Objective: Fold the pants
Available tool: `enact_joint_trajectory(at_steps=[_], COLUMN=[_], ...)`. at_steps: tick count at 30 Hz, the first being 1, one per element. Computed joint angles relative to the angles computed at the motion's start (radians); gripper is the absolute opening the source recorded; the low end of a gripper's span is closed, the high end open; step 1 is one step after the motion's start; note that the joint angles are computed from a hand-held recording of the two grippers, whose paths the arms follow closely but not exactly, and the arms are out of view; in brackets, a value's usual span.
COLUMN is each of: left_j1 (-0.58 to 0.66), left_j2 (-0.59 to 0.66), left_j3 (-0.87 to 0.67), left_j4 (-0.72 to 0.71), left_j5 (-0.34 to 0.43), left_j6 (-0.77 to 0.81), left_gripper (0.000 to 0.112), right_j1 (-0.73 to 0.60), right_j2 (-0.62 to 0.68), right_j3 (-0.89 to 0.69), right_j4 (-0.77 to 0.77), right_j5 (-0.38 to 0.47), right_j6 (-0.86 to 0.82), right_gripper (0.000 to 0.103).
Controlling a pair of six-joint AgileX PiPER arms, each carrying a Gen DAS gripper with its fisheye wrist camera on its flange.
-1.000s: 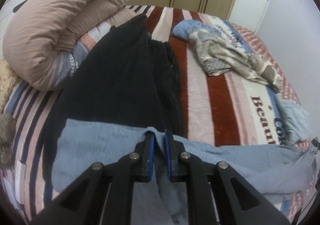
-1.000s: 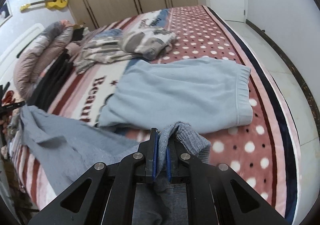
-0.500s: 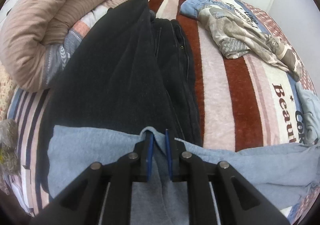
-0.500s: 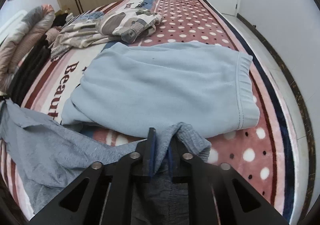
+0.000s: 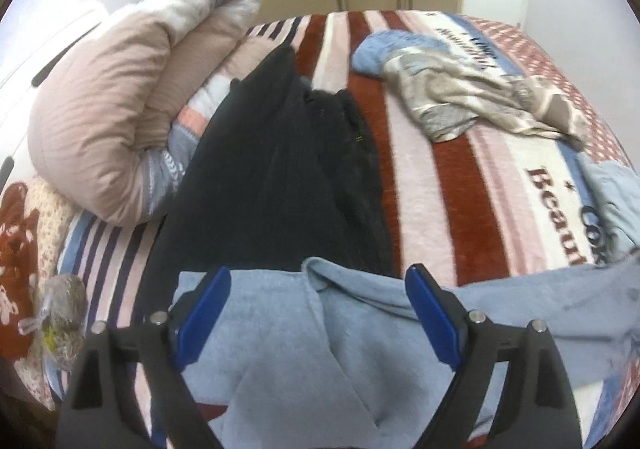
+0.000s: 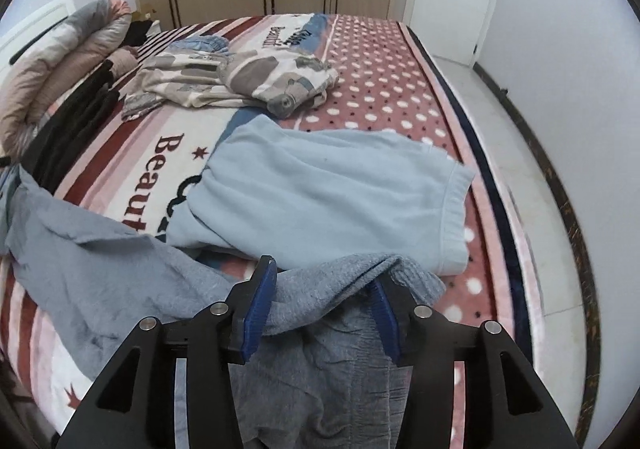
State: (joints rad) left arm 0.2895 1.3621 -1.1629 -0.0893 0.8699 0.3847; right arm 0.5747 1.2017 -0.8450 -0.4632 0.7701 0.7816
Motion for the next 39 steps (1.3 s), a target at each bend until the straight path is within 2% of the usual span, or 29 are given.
enact_joint_trajectory(at_steps=[3, 8, 10, 11, 12, 13, 15, 17, 19, 21, 23, 25, 28, 33, 36, 37, 39], left_j1=[-0.010, -0.127, -0.191, -0.231, -0.261, -0.287, -0.342, -0.377, -0.395, -0.358, -0.331, -0.314, -0.284, -0.244, -0.238, -0.242, -0.253], left_j2=[-0.086, -0.195, -0.235, -0.256, -0.269, -0.275, -0.269, -0.265, -0.260, -0.244, -0.211, -0.166, -0.126, -0.048, -0.008, -0.004, 0.002], left_j3=[0.028, 0.048, 0.070, 0.089, 0.106, 0.121, 0.157, 0.201, 0.255, 0.295, 0.323, 0.339, 0.365, 0.364, 0.356, 0.355, 0.349], left_j4=[-0.095, -0.156, -0.148, -0.142, -0.144, -0.144, -0.148, -0.138, -0.141, -0.204, -0.236, -0.242, -0.274, -0.334, -0.363, -0.364, -0.359], left_j5=[0.038, 0.117, 0.119, 0.110, 0.102, 0.098, 0.093, 0.073, 0.036, 0.019, 0.008, -0.001, -0.030, -0.067, -0.083, -0.087, -0.097], left_j6=[0.085, 0.070, 0.039, 0.012, -0.006, -0.022, -0.049, -0.067, -0.067, 0.014, 0.066, 0.101, 0.154, 0.225, 0.243, 0.241, 0.232], left_gripper=[0.087, 0.087, 0.087, 0.087, 0.087, 0.087, 0.087, 0.087, 0.087, 0.086, 0.084, 0.076, 0.076, 0.076, 0.076, 0.076, 0.076], right_j1=[0.083, 0.223, 0.278, 0.299, 0.300, 0.311, 0.341, 0.369, 0.373, 0.354, 0.339, 0.321, 0.289, 0.259, 0.238, 0.230, 0.224], right_j2=[-0.030, -0.059, -0.070, -0.067, -0.061, -0.038, 0.018, 0.110, 0.222, 0.332, 0.430, 0.516, 0.615, 0.744, 0.782, 0.789, 0.821], right_j3=[-0.034, -0.086, -0.092, -0.097, -0.098, -0.103, -0.118, -0.139, -0.172, -0.216, -0.265, -0.323, -0.411, -0.579, -0.629, -0.639, -0.690], right_j4=[-0.013, -0.096, -0.099, -0.060, -0.028, 0.022, 0.047, 0.061, 0.122, 0.250, 0.335, 0.395, 0.473, 0.478, 0.463, 0.441, 0.314], right_j5=[0.044, 0.136, 0.117, 0.079, 0.049, 0.000, -0.049, -0.127, -0.208, -0.267, -0.288, -0.283, -0.267, -0.189, -0.184, -0.188, -0.138], right_j6=[0.019, 0.125, 0.122, 0.096, 0.074, 0.051, 0.051, 0.033, -0.035, -0.152, -0.241, -0.308, -0.384, -0.394, -0.356, -0.322, -0.192], right_gripper=[0.068, 0.071, 0.070, 0.070, 0.066, 0.050, 0.026, 0.023, 0.015, 0.014, 0.012, 0.012, 0.011, 0.011, 0.011, 0.013, 0.018])
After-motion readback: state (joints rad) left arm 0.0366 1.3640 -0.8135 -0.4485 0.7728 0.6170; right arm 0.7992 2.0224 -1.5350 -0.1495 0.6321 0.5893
